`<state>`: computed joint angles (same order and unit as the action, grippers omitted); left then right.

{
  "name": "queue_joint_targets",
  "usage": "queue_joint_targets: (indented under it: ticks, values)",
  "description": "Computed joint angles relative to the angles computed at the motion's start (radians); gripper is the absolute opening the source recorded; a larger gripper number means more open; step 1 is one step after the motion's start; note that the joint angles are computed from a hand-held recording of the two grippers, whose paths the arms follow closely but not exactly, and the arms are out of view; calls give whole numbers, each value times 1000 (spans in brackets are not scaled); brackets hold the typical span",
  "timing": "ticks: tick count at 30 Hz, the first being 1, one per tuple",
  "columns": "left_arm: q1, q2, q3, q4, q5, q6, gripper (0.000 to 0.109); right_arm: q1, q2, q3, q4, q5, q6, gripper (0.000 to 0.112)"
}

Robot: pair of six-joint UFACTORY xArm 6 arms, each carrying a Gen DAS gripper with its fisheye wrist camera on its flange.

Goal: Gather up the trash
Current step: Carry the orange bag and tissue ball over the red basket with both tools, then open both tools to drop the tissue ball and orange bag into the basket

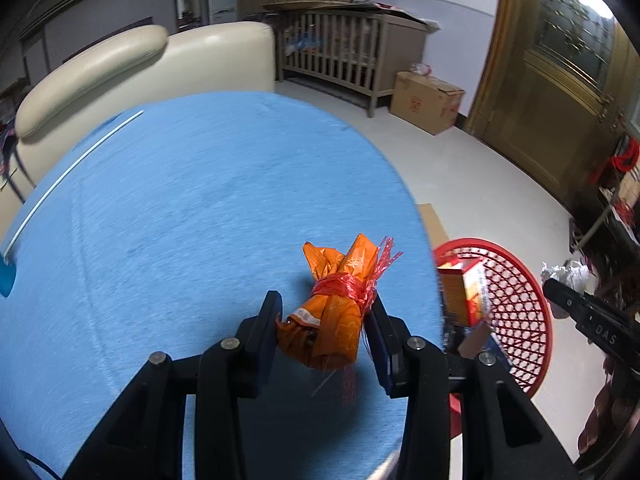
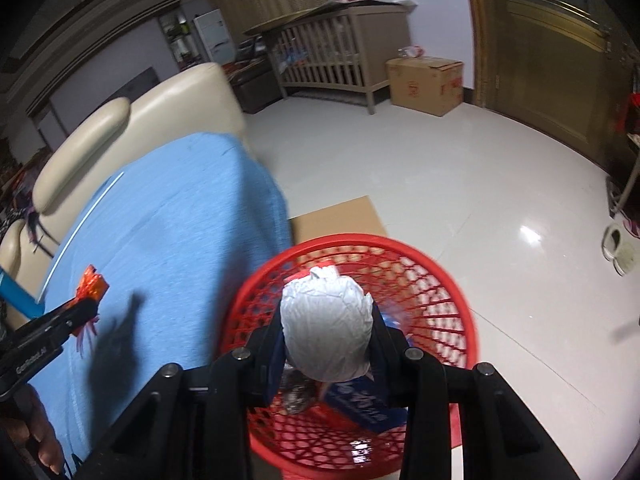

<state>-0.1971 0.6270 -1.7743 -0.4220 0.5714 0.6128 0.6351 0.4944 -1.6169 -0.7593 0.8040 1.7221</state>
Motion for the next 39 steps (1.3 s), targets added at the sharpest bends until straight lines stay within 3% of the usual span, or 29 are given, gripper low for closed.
queue_joint_targets:
  ticks: [11,33,35,37,39]
  values:
    - [-38,-36,39,1,1,25,43,-20,-91,157,-14,-23,70,38]
    - [-61,-46,61,18,-4,23,43,-37,-70,177,36,-66,57,41]
    - [-63,-46,63,19,-4,24,43,-39,-67,173,46,-59,55,49]
    - [-66,-45,63,19,-2,25,43,-44,-65,175,58,-67,51,68]
    - [-69,-44,62,20,1,27,43,-45,-67,175,57,-55,57,70]
